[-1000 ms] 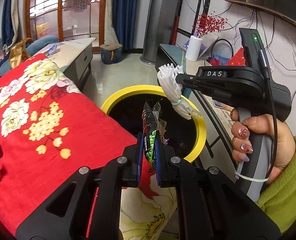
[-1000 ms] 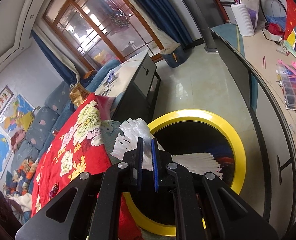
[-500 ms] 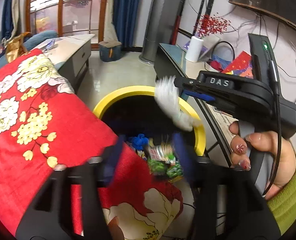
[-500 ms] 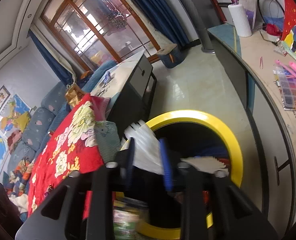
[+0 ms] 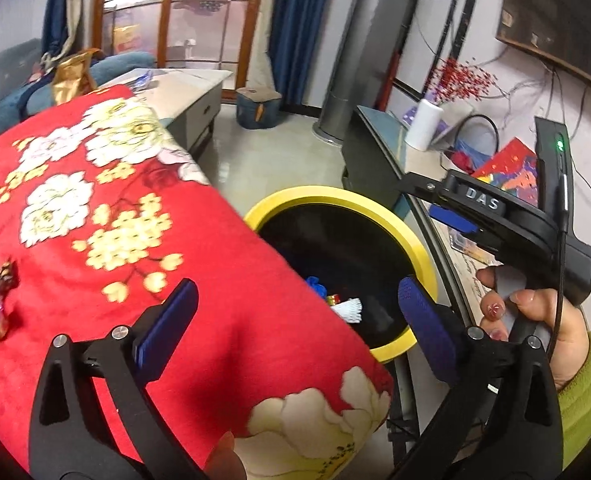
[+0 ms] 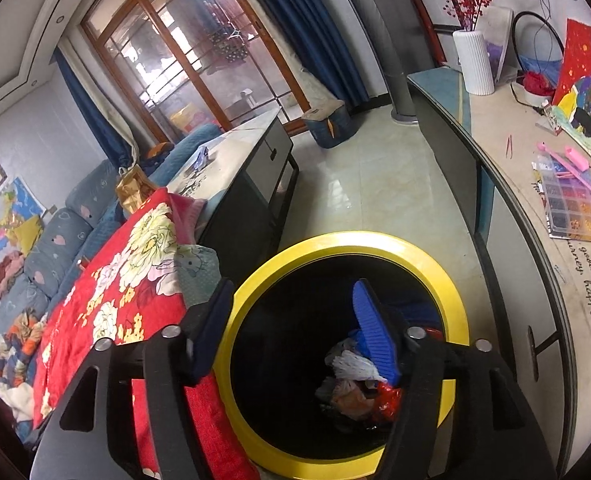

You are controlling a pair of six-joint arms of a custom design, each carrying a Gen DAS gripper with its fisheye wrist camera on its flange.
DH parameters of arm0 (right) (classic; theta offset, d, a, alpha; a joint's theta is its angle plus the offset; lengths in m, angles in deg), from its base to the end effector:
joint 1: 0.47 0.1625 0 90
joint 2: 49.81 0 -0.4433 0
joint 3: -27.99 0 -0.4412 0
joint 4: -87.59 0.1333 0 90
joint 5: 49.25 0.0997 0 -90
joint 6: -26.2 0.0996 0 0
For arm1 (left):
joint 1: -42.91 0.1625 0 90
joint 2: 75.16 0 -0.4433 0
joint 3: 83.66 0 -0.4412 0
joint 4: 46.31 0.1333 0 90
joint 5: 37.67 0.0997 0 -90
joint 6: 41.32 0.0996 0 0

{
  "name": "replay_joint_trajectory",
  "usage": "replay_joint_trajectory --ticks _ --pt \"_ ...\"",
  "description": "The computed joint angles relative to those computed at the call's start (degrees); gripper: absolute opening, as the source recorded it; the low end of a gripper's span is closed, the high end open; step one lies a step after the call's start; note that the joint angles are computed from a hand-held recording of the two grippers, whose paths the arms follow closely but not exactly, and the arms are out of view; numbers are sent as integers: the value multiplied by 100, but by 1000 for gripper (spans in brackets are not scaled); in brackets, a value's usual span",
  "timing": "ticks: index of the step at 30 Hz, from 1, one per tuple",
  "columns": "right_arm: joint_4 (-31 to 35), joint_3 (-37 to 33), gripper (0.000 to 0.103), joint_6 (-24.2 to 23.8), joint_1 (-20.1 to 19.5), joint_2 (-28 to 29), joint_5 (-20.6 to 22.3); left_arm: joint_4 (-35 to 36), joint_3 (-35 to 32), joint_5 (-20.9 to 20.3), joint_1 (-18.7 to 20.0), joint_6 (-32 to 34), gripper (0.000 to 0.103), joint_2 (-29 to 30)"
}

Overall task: Collect trash
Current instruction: 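Move both open tools back over the two remaining candy wrappers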

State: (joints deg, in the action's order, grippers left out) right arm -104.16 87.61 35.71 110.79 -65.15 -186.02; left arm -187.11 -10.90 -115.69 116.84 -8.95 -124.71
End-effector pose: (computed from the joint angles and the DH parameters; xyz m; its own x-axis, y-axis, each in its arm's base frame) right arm 0.3664 -0.7743 0.0191 -0.8814 0.4025 0.2471 -0.0500 0.4407 -0.8963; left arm -0.0809 -0.8369 0.2858 -0.6851 0.6066 -0.4033 0.7247 0.6238 -0.2927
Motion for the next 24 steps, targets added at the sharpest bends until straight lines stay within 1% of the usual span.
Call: replay_joint_trajectory --ticks 9,24 --pt "263 -332 64 -209 76 182 73 -321 31 148 118 -133 92 -178" --pt "1066 -1365 64 -631 303 758 388 -725 -255 328 328 -347 92 -290"
